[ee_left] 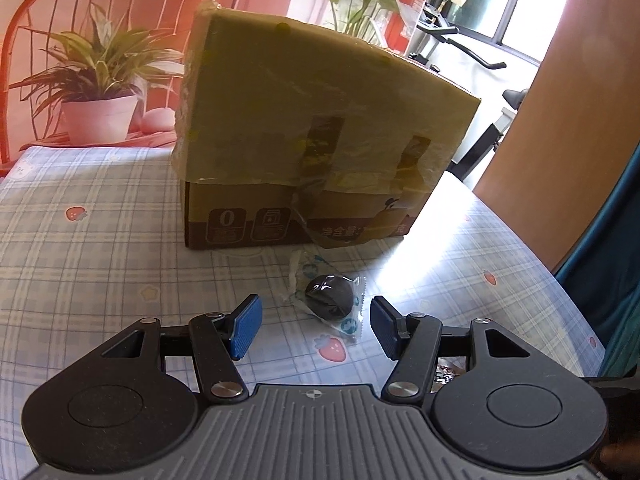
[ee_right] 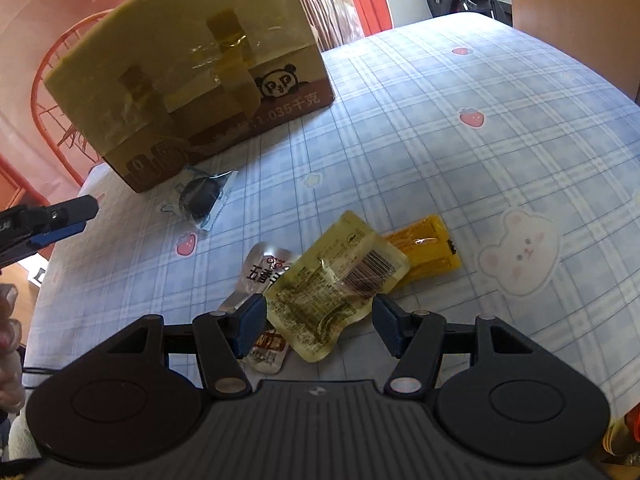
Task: Organize snacks
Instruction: 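Grasp the black wrapped snack with the left tool while the right grasps the gold-foil packet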
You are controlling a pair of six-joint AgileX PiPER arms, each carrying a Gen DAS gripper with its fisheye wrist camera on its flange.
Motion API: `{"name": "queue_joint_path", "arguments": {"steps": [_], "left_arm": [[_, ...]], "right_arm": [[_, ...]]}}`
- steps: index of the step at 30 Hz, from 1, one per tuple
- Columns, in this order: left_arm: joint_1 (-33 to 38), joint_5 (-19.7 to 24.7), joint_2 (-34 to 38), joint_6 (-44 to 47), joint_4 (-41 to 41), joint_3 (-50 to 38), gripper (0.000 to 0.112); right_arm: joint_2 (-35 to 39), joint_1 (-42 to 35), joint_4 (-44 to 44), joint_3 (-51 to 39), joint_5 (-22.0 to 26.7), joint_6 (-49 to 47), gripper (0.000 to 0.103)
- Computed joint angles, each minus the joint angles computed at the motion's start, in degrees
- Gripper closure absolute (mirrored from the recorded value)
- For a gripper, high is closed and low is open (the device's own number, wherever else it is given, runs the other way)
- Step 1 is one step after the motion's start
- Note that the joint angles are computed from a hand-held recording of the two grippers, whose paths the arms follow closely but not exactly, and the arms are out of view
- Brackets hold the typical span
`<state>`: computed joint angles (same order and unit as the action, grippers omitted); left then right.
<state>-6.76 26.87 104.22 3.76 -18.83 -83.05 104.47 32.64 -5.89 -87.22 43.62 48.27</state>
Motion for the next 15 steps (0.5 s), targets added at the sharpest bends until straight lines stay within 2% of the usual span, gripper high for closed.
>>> {"name": "queue_joint_path", "arguments": {"steps": [7,10,15], "left_arm": [[-0.33,-0.89,-0.93,-4.04,3.39,1.53,0.05],[-0.28,-0.65,-0.9,-5.66,4.57,1.51,0.05],[-0.38,-0.4,-0.72,-7.96,6.42,1.44,0.05]], "right_arm": [[5.12,-1.37,2.49,-4.5,-2.04,-5.28,0.04],[8.35,-1.47,2.65,-8.47,-1.35,-8.23,0.04],[11.69,0.53,-2.85,-12.06,-0.63,-10.49,0.039]]}}
